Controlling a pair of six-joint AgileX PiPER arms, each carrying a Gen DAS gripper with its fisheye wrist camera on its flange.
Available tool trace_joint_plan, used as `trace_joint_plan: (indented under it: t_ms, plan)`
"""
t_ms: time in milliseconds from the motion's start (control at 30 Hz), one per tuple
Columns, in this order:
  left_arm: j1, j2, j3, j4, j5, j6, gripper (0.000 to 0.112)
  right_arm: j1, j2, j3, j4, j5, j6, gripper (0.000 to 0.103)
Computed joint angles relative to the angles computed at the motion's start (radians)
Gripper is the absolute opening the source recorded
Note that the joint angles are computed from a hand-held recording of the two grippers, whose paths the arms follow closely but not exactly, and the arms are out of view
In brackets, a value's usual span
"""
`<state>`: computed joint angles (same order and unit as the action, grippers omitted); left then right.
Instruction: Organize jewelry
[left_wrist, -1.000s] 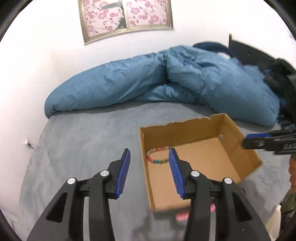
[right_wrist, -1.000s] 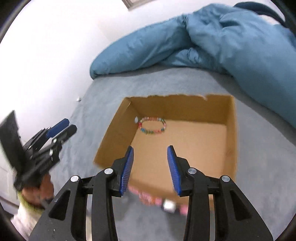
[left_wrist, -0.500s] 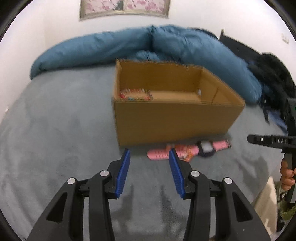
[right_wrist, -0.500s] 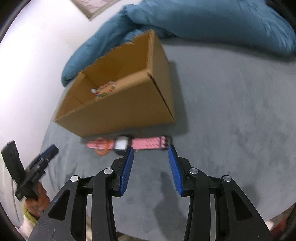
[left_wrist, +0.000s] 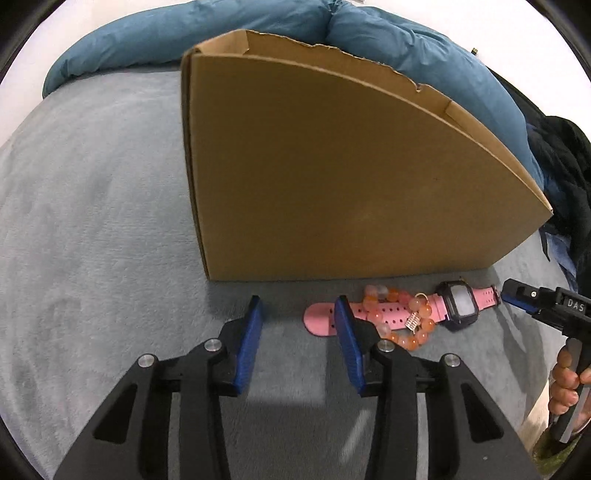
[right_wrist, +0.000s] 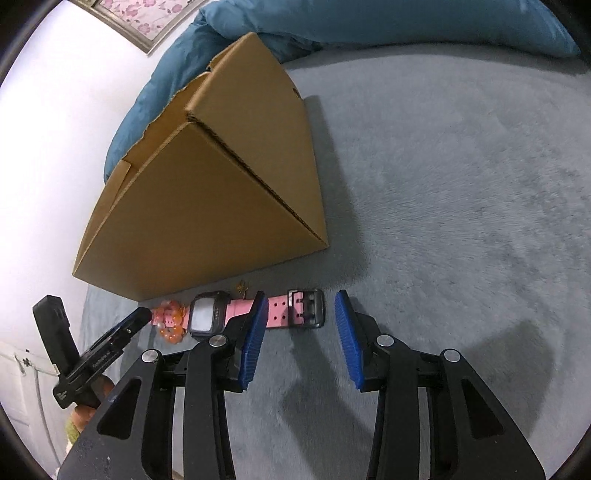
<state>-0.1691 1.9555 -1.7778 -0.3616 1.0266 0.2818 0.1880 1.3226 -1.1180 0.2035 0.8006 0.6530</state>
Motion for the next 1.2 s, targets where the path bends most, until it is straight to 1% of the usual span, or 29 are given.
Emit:
trace_joint_plan:
  t_ms: [100,133,167,200,233,300,433,600,700,767,833,900,1067,1133,1200]
  plan:
    - [0.005,0.0,0.012,-0.031,-0.008,0.01,0.035,-0.018,0.012,0.008,0.04,-0.012,-0.034,0.035]
    - [0.008,0.003,0.019,-0.057,-0.01,0.026,0.032,-0.016,0.022,0.004,0.043,-0.02,-0.032,0.033]
    - [0.016,0.002,0.019,-0.094,0.004,0.046,0.028,-0.016,0.026,0.008,0.05,-0.027,-0.035,0.033]
    - [0.034,0.004,0.02,-0.154,0.029,0.08,0.028,-0.03,0.013,0.02,0.068,-0.025,-0.056,0.033]
    - [0.041,-0.001,0.029,-0.177,0.03,0.094,0.028,-0.035,0.009,0.021,0.078,-0.025,-0.066,0.031]
    - [0.042,0.005,0.028,-0.179,0.027,0.097,0.028,-0.041,0.013,0.02,0.089,-0.027,-0.078,0.03]
    - [0.048,0.036,0.001,-0.162,0.034,0.04,0.027,-0.055,0.011,0.032,0.121,-0.034,-0.096,0.028]
    - [0.021,0.022,0.025,-0.134,0.011,0.004,0.027,-0.068,0.001,0.061,0.152,-0.054,-0.119,0.026]
    - [0.043,0.032,0.002,-0.215,0.053,0.003,0.027,-0.064,-0.003,0.066,0.152,-0.061,-0.115,0.023]
    - [0.067,0.032,0.003,-0.29,0.069,0.024,0.027,-0.069,-0.008,0.069,0.161,-0.059,-0.123,0.021]
    - [0.084,0.041,0.002,-0.33,0.086,0.029,0.027,-0.081,-0.016,0.079,0.174,-0.057,-0.142,0.02]
    - [0.077,0.061,-0.018,-0.294,0.1,-0.017,0.027,-0.082,-0.024,0.081,0.174,-0.056,-0.147,0.02]
    - [0.039,0.037,0.005,-0.212,0.042,-0.068,0.012,-0.053,-0.038,0.076,0.122,-0.064,-0.106,0.02]
    - [0.03,0.031,0.007,-0.197,0.033,-0.077,0.008,-0.049,-0.047,0.071,0.101,-0.055,-0.095,0.02]
    - [0.016,0.016,0.015,-0.183,0.02,-0.077,0.004,-0.01,-0.039,0.056,0.05,-0.064,-0.038,0.02]
